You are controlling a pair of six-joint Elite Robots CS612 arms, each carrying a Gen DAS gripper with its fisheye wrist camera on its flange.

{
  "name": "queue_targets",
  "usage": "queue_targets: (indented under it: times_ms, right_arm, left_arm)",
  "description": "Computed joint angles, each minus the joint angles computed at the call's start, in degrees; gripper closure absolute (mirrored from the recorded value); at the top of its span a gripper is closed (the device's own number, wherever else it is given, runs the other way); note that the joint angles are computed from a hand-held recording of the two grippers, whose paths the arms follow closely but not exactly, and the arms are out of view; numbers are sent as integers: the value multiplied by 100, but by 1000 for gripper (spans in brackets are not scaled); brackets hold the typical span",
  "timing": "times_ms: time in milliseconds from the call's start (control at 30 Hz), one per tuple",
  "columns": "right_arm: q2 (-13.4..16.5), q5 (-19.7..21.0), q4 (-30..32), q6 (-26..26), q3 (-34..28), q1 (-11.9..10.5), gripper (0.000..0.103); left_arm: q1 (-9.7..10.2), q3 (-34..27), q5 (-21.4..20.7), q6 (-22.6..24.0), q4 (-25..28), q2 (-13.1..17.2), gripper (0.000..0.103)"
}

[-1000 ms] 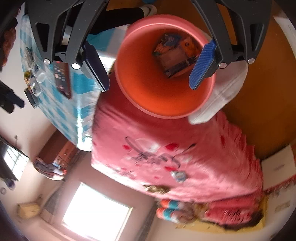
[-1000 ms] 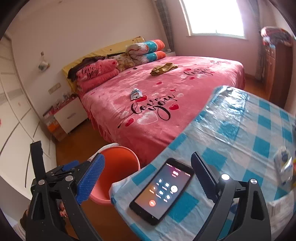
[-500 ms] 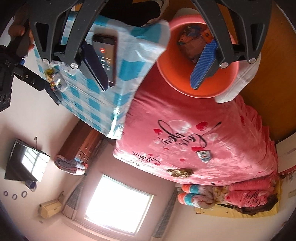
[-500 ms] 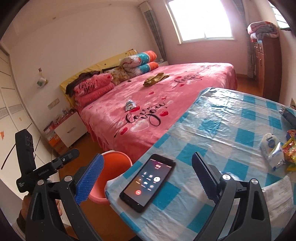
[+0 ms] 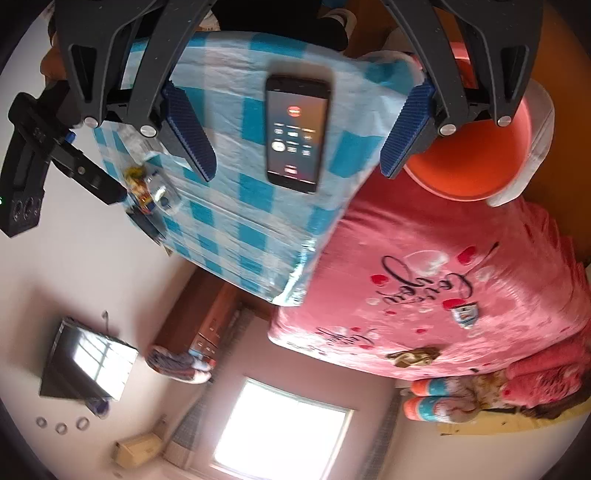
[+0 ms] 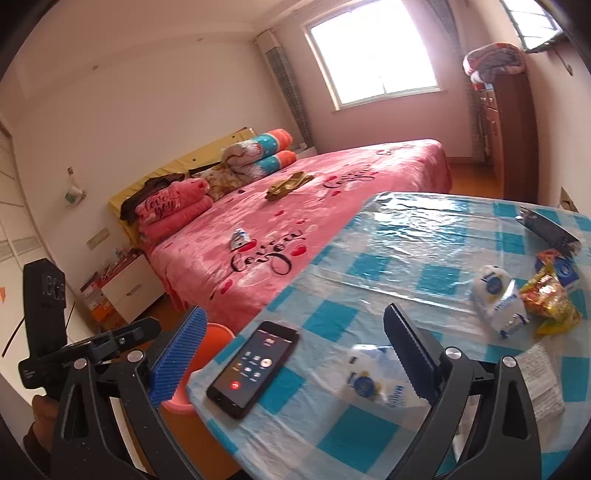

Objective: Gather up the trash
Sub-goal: 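Move both open grippers back over the table toward the remaining trash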

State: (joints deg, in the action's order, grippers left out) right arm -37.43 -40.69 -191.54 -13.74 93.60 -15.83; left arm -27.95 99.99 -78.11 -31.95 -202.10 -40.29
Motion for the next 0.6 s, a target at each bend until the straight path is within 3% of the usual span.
queue_targets:
  times_ms: [600]
  right_arm:
    - [289,8,-140,788,-305,-466,8]
  left_arm:
    - [-405,-591,-52,804,835,170,11]
